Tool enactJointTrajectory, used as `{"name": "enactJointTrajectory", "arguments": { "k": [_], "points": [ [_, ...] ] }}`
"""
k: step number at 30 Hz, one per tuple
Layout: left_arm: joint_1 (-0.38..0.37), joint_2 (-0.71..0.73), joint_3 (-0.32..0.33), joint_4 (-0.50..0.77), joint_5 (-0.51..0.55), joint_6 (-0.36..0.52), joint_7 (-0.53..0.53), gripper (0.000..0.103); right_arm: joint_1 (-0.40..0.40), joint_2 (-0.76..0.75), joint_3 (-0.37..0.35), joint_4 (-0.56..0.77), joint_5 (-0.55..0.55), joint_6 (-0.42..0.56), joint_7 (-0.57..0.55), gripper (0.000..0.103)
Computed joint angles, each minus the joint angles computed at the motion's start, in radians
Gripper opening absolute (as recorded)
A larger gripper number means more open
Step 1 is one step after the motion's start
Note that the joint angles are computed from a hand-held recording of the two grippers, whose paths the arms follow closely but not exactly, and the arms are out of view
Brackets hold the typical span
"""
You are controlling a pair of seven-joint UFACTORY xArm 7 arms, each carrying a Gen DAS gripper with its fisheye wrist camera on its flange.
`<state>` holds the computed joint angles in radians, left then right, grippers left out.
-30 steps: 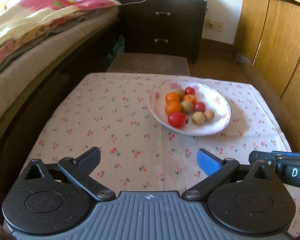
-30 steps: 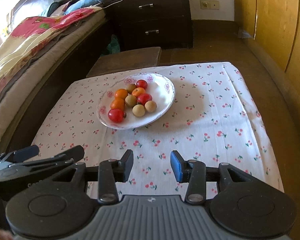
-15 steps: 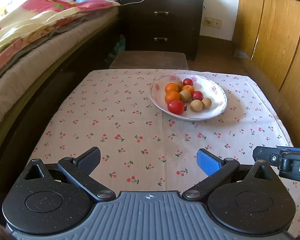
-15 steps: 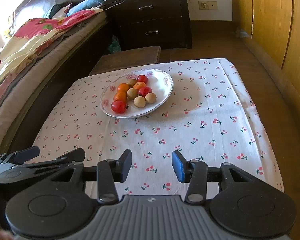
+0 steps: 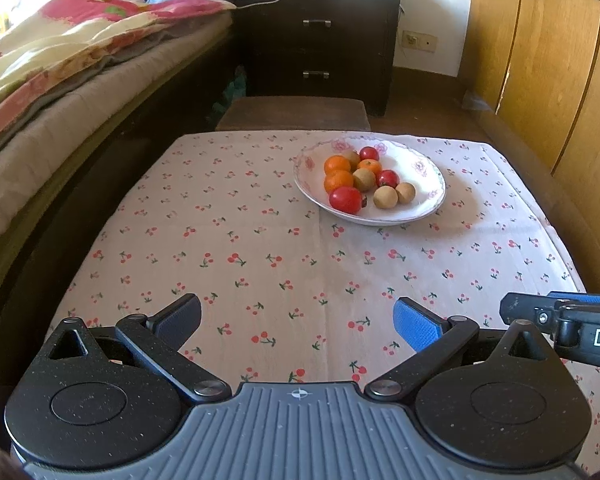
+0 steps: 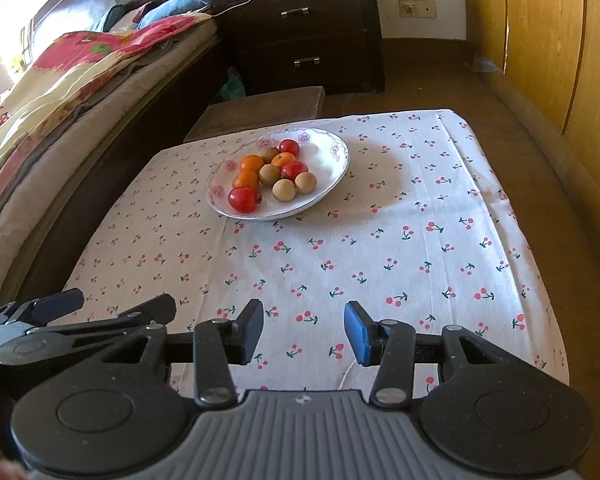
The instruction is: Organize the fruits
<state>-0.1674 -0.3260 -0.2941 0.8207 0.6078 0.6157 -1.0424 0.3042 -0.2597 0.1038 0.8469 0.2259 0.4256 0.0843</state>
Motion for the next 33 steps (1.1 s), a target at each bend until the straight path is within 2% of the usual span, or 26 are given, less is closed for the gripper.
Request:
{"name": "enactJointTrajectory", "arguments": {
  "k": [33],
  "points": [
    [-0.021, -0.071, -0.026, -0.060, -0.041, 0.023, 0.046, 0.103, 0.019, -0.095, 0.012, -0.091, -0.039, 0.029, 0.048, 0.046]
  ]
}}
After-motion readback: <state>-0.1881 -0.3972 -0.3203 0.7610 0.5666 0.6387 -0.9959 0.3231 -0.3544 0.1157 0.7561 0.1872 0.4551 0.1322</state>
